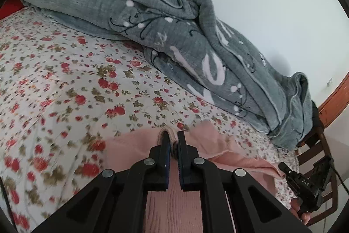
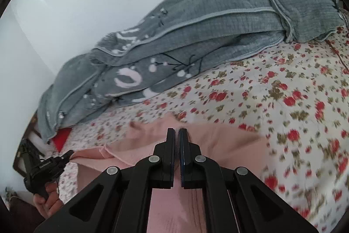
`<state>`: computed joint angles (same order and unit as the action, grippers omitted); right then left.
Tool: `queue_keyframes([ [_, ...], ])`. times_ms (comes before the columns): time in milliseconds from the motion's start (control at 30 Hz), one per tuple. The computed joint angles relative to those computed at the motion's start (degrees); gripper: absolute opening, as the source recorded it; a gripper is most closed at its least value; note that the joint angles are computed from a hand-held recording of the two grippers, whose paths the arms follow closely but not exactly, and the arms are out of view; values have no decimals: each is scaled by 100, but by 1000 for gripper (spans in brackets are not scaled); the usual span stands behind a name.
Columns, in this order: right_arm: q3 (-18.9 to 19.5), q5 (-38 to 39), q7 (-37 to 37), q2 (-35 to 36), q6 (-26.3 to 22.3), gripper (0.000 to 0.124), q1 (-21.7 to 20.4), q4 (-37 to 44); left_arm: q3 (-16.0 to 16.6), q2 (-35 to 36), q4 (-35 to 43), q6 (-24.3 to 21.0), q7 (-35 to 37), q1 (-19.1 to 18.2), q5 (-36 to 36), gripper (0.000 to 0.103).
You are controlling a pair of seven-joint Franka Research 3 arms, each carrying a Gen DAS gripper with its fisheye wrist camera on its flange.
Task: Fold small clothes
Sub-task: 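Release the folded hem and press the sweater flat with both tools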
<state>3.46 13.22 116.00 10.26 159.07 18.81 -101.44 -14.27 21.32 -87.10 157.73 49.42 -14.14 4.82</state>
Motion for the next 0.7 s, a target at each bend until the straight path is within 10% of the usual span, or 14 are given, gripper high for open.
queue_keyframes([
  [200, -443, -1109, 903, 639, -350, 6, 277, 511, 269, 594, 760, -500, -204, -307, 564, 14],
  [300, -45, -148, 470, 610, 173, 10, -148, 207, 491, 676, 854, -563, -513, -463, 913, 46],
  [433, -23, 345, 334, 407, 713, 35, -192, -219, 151, 414, 298, 98, -303, -55, 531, 55],
  [567, -206, -197, 288, 436, 286, 38, 4, 45, -531, 498, 449, -135, 935, 438, -239, 57],
  [700, -378, -1153, 311, 737, -742, 41, 300, 747, -453, 613, 714, -568, 1550, 278, -409, 57],
])
